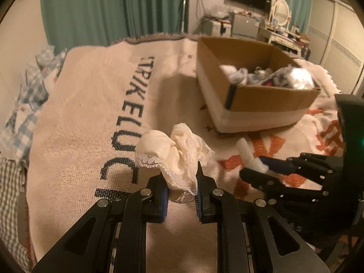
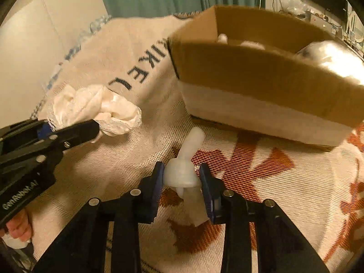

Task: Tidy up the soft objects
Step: 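Carry the cloth and plastic item into the box and release both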

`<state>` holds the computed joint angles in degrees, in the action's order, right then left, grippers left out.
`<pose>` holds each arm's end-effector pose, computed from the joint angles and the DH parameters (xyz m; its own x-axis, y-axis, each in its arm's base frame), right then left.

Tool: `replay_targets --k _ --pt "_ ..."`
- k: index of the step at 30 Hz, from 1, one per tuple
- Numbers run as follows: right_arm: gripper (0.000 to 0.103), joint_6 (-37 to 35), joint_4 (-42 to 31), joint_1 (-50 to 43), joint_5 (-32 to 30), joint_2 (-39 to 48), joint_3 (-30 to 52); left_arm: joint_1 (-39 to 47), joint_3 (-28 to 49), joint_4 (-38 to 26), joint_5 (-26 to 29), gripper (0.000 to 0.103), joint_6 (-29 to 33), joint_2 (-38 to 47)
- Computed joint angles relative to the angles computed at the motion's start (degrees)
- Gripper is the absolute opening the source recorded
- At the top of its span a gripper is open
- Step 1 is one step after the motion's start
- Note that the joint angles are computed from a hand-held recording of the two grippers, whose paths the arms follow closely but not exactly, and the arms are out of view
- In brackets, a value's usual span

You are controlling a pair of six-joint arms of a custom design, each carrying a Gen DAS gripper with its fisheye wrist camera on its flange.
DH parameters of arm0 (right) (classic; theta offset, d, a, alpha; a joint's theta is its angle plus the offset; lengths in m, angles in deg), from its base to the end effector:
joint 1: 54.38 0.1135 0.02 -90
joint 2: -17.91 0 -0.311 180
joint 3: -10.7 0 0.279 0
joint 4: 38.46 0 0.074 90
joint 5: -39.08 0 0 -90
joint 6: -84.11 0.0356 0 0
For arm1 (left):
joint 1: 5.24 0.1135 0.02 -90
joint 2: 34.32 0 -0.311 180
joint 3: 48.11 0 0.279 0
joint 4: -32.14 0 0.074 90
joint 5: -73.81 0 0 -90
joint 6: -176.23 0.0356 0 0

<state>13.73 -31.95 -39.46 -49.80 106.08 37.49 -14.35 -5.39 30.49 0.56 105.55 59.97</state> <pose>0.2000 0.0526 0.0898 -0.8272 0.1270 -0.5474 0.0331 0.9834 0.1782 0.2762 -0.0547 0.1185 -0.6398 0.4234 -0.6414 0.5655 0.8245 -0.0197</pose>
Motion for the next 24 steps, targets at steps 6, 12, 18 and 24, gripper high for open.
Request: replay_targets --k 6,12,18,24 --pt "0.032 0.4 -20.3 2.4 4.7 -27.6 -2.8 -2.4 -4.1 -3.1 0.5 0.018 -2.9 -11.4" --pt "0.032 2.2 -45.8 7.3 10.7 -52.7 1.6 -5.3 -6.0 -8.1 -0.1 0.018 -5.0 -23.6" --pt "0.032 3.9 -60.2 12.9 18.4 -62.8 9.3 -8.5 -5.4 -13.6 -1.3 0.018 -7.5 -34.2" --pt "0.032 -4.3 -65.3 3.5 14.4 -66.8 15.8 -10.9 -3.2 -15.7 -1.6 0.018 -9.4 -36.4"
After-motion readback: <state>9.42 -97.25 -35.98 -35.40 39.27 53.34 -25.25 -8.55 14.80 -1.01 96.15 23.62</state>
